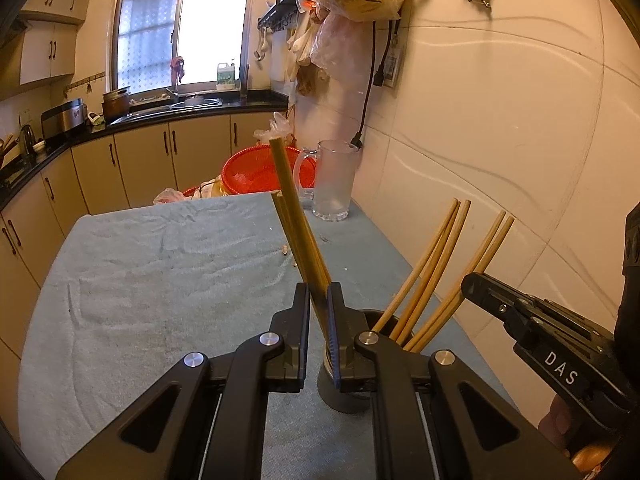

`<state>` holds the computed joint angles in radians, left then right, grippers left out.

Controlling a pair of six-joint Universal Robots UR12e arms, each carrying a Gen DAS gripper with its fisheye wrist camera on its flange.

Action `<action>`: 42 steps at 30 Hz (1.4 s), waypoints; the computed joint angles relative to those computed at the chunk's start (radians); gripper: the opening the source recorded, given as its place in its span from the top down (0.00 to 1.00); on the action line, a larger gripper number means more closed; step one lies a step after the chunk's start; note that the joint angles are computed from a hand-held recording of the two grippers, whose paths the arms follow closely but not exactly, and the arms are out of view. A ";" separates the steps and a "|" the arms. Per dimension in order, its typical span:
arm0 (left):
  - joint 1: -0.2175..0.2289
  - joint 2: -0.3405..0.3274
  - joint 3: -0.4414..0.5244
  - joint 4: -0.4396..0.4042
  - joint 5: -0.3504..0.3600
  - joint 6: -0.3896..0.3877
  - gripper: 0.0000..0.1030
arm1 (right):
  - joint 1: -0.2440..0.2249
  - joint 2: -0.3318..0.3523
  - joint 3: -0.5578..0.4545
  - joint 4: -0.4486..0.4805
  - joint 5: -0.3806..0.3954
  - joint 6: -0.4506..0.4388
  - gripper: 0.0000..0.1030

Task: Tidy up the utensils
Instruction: 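Lower both held chopsticks into the grey cup among the others, then open both tools to release the chopsticks and pull back from the cup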

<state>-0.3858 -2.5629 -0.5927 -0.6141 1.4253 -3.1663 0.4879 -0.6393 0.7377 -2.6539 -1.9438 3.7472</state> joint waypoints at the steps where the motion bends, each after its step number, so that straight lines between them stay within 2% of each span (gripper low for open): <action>1: 0.000 0.000 -0.001 0.002 0.000 0.000 0.91 | 0.000 0.001 -0.001 -0.001 -0.001 0.000 0.93; 15: -0.003 0.002 -0.002 0.007 0.018 0.002 0.90 | 0.006 -0.011 0.026 -0.043 -0.018 -0.012 0.92; 17: -0.002 0.003 -0.005 0.014 0.023 0.000 0.89 | 0.007 -0.018 0.037 -0.051 -0.023 -0.012 0.92; 20: -0.002 0.008 -0.016 0.030 0.032 -0.008 0.79 | 0.011 -0.023 0.043 -0.057 -0.034 -0.014 0.92; 25: -0.001 0.017 -0.031 0.039 0.037 -0.008 0.78 | 0.016 -0.028 0.049 -0.061 -0.046 -0.017 0.91; 27: -0.001 0.018 -0.033 0.041 0.040 -0.006 0.76 | 0.017 -0.030 0.052 -0.064 -0.047 -0.016 0.86; 29: -0.001 0.020 -0.036 0.044 0.045 -0.005 0.72 | 0.016 -0.031 0.054 -0.064 -0.048 -0.017 0.78; 33: -0.003 0.026 -0.049 0.058 0.061 -0.005 0.66 | 0.021 -0.038 0.062 -0.067 -0.068 -0.011 0.73; 35: -0.002 0.030 -0.057 0.064 0.068 -0.007 0.61 | 0.022 -0.040 0.063 -0.066 -0.077 -0.005 0.64; 36: -0.003 0.032 -0.063 0.069 0.077 -0.011 0.56 | 0.023 -0.044 0.070 -0.071 -0.087 0.001 0.61; 39: -0.004 0.040 -0.083 0.088 0.107 -0.023 0.40 | 0.031 -0.047 0.071 -0.063 -0.140 0.013 0.37; 40: -0.003 0.043 -0.089 0.094 0.118 -0.029 0.35 | 0.033 -0.046 0.070 -0.058 -0.155 0.015 0.25; 41: -0.003 0.047 -0.098 0.102 0.131 -0.037 0.32 | 0.037 -0.046 0.069 -0.050 -0.180 0.017 0.18; 42: -0.004 0.047 -0.101 0.107 0.146 -0.042 0.29 | 0.041 -0.043 0.064 -0.035 -0.210 0.019 0.16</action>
<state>-0.3899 -2.5160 -0.6935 -0.5070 1.5716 -3.2083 0.5289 -0.6826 0.8013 -2.6892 -2.1535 3.7666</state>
